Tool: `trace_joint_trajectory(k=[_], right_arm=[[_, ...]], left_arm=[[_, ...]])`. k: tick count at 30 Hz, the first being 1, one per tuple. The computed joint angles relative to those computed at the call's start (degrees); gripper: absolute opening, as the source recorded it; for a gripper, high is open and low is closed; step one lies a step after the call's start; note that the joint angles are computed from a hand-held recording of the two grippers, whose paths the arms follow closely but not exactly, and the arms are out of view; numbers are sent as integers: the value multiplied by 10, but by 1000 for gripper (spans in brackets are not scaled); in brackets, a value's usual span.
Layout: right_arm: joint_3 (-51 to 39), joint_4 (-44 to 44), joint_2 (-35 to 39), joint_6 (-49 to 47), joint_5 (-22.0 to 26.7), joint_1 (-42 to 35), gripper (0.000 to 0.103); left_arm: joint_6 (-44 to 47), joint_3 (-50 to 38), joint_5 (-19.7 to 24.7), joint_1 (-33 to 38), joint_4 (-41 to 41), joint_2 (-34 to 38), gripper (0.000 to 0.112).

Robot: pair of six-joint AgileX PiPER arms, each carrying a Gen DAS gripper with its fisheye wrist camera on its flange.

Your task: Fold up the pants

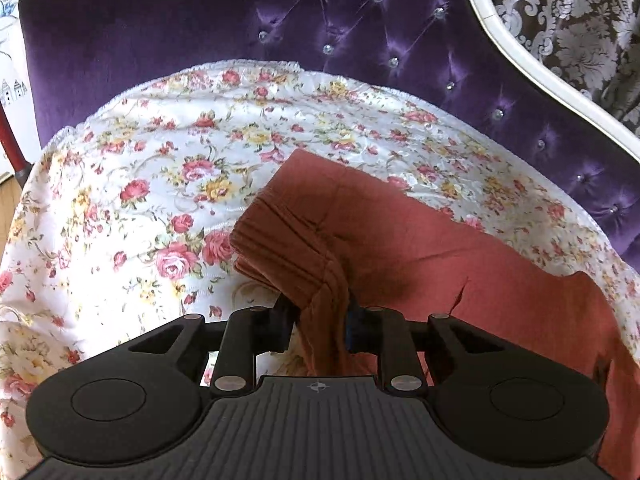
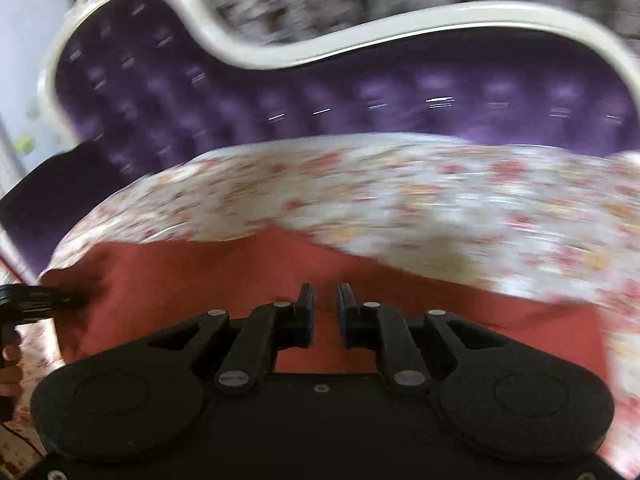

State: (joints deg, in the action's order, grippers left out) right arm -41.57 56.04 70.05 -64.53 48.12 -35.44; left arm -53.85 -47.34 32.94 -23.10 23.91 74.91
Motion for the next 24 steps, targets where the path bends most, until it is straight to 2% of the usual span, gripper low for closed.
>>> trace_joint_trajectory(k=[3, 6, 9, 11, 13, 14, 15, 16, 19, 24], right_arm=[[-30, -7, 68, 46, -82, 112, 23], [-53, -49, 119, 102, -148, 179, 23], [-55, -71, 144, 142, -202, 218, 17], [-63, -82, 151, 164, -215, 229, 14], [-71, -87, 149, 179, -201, 225, 20], [-71, -76, 141, 170, -192, 219, 22], [-68, -61, 129, 155, -181, 213, 22], [-57, -45, 106, 133, -162, 201, 23], [-16, -36, 21, 96, -82, 156, 24], [72, -104, -116, 101, 30, 113, 24]], left_arm=[[16, -3, -1, 3, -9, 8, 26], [37, -6, -5, 10, -25, 13, 30], [41, -14, -3, 11, -29, 23, 39], [66, -23, -6, 21, -58, 34, 48], [70, -34, -3, 23, -68, 44, 48], [65, -36, -3, 18, -55, 47, 45], [40, -37, 3, 8, -26, 50, 32], [32, -35, 3, 3, -14, 48, 28], [9, -26, -3, -7, 11, 35, 24], [-3, -20, -1, -21, 38, 4, 22]])
